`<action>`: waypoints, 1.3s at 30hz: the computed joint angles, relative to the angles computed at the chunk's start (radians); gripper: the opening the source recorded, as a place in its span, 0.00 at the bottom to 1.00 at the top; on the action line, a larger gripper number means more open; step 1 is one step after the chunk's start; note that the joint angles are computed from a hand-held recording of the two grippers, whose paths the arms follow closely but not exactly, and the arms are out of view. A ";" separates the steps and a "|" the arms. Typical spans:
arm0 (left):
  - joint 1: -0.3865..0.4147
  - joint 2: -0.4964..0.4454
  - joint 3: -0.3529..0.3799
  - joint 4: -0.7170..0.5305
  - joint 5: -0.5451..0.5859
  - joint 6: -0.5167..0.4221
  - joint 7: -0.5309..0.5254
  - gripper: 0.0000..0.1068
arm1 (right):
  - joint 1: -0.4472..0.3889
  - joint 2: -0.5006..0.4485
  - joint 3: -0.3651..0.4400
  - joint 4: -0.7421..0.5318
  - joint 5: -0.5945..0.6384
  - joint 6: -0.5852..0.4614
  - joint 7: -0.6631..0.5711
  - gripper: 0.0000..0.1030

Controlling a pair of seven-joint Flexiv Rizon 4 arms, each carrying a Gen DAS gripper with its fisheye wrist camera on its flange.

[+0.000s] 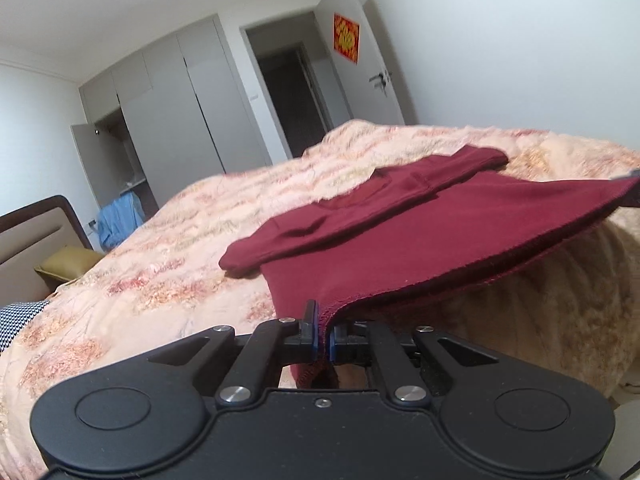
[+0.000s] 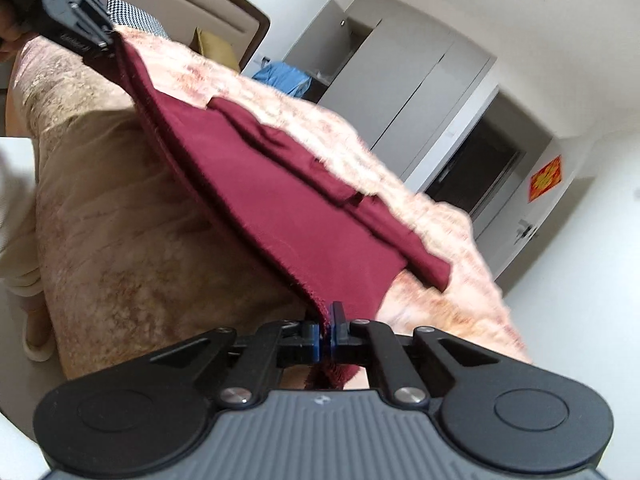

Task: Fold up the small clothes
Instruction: 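Lift the hem with both tools and fold it toward the collar, then lay the hem onto the collar and open both tools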

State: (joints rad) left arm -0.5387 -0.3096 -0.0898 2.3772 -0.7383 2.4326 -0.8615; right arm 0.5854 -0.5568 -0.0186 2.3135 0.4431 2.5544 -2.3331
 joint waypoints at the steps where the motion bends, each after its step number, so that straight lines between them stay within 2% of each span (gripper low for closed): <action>1: 0.003 0.012 -0.002 0.013 0.017 0.006 -0.018 0.03 | -0.005 0.008 0.003 0.005 -0.003 0.013 0.004 0.04; 6: -0.004 0.079 -0.014 0.065 0.054 0.055 -0.074 0.03 | -0.020 0.058 0.031 0.047 0.008 0.115 0.013 0.04; 11: -0.057 0.235 -0.053 0.158 -0.054 -0.006 -0.030 0.03 | -0.045 0.216 0.081 0.150 0.002 0.071 0.034 0.04; 14: -0.101 0.340 -0.107 0.205 -0.203 -0.060 0.042 0.03 | -0.053 0.397 0.122 0.246 0.015 -0.072 0.021 0.04; 17: -0.122 0.393 -0.157 0.220 -0.321 -0.099 0.071 0.03 | -0.027 0.582 0.181 0.245 0.230 -0.281 -0.196 0.04; 19: -0.110 0.397 -0.157 0.219 -0.311 -0.118 0.049 0.03 | -0.073 0.649 0.249 0.189 0.374 -0.403 -0.337 0.04; 20: -0.096 0.399 -0.147 0.215 -0.280 -0.134 0.026 0.03 | -0.092 0.657 0.264 0.180 0.382 -0.427 -0.341 0.04; 22: -0.057 0.398 -0.122 0.195 -0.206 -0.177 -0.027 0.04 | -0.102 0.638 0.255 0.186 0.316 -0.413 -0.283 0.04; 24: -0.011 0.375 -0.115 0.146 -0.167 -0.211 -0.035 0.04 | -0.120 0.596 0.236 0.175 0.219 -0.384 -0.211 0.04; 28: 0.058 0.268 -0.095 0.005 -0.072 -0.172 0.031 0.04 | -0.193 0.514 0.216 0.105 0.027 -0.374 -0.069 0.04; 30: 0.076 0.211 -0.074 -0.084 -0.047 -0.180 0.060 0.04 | -0.207 0.471 0.181 0.025 -0.036 -0.404 -0.046 0.04; 32: 0.106 0.163 -0.049 -0.176 -0.002 -0.237 0.033 0.04 | -0.167 0.423 0.115 -0.084 -0.014 -0.440 -0.101 0.05; 34: 0.132 0.110 -0.023 -0.272 0.028 -0.300 0.019 0.04 | -0.148 0.375 0.050 -0.194 -0.033 -0.519 -0.076 0.05; 36: 0.086 0.030 0.033 -0.387 -0.052 -0.323 0.124 0.05 | -0.156 0.316 0.009 -0.297 -0.087 -0.588 -0.016 0.05; 37: 0.056 -0.012 0.065 -0.447 -0.109 -0.341 0.184 0.05 | -0.182 0.281 0.014 -0.348 -0.123 -0.613 0.019 0.05; 39: -0.012 -0.094 0.142 -0.577 -0.262 -0.410 0.302 0.05 | -0.190 0.208 -0.015 -0.446 -0.179 -0.654 0.059 0.05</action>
